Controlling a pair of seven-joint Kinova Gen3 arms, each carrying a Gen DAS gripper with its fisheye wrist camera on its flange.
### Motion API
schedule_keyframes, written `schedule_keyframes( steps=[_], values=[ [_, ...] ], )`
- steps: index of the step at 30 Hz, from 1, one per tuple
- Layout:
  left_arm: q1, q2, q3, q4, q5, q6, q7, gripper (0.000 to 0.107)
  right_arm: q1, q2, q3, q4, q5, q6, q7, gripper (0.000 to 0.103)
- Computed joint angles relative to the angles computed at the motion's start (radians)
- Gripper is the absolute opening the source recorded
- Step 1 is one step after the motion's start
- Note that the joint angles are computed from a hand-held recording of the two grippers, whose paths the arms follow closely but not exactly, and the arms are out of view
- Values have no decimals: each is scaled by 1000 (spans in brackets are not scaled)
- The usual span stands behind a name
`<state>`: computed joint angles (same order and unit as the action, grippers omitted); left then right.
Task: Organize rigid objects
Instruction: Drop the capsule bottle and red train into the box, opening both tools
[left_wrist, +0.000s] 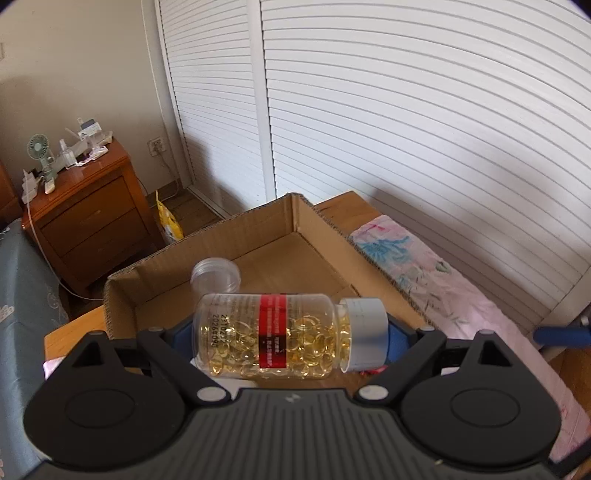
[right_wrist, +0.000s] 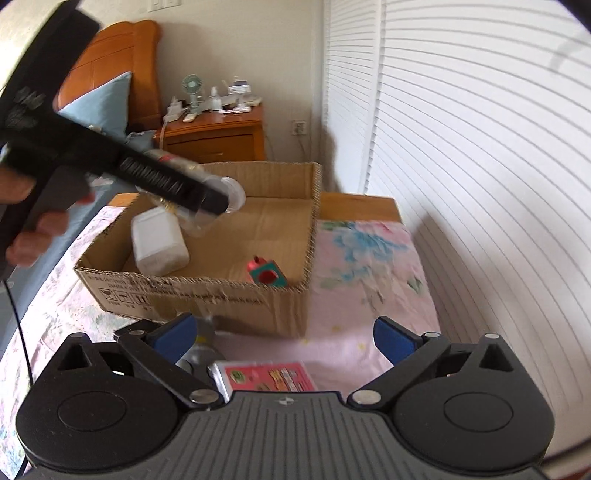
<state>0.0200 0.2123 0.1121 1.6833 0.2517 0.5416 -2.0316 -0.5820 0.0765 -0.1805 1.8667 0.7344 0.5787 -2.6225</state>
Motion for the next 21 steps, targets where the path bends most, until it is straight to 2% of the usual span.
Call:
schedule_keyframes(
  steps=[4, 8, 12, 15, 21],
  values=[
    [61, 69, -27, -85, -81, 26, 107, 93, -11, -18, -6, 42, 58, 33, -102, 103],
    [110, 122, -50, -148, -163, 29, 214, 93, -27, -5, -22, 51, 115, 117, -172, 103],
    [126, 121, -57, -148, -208, -6, 279, 94, -15, -13, -19, 75, 103, 99, -192, 103],
    [95, 94, -29, -124, -192, -5, 260, 95, -8, -22, -23, 86, 92, 95, -203, 103],
    [83, 17, -20, -36, -195, -17, 231, 96, -3, -41, -38, 101, 83, 91, -232, 103]
  ],
)
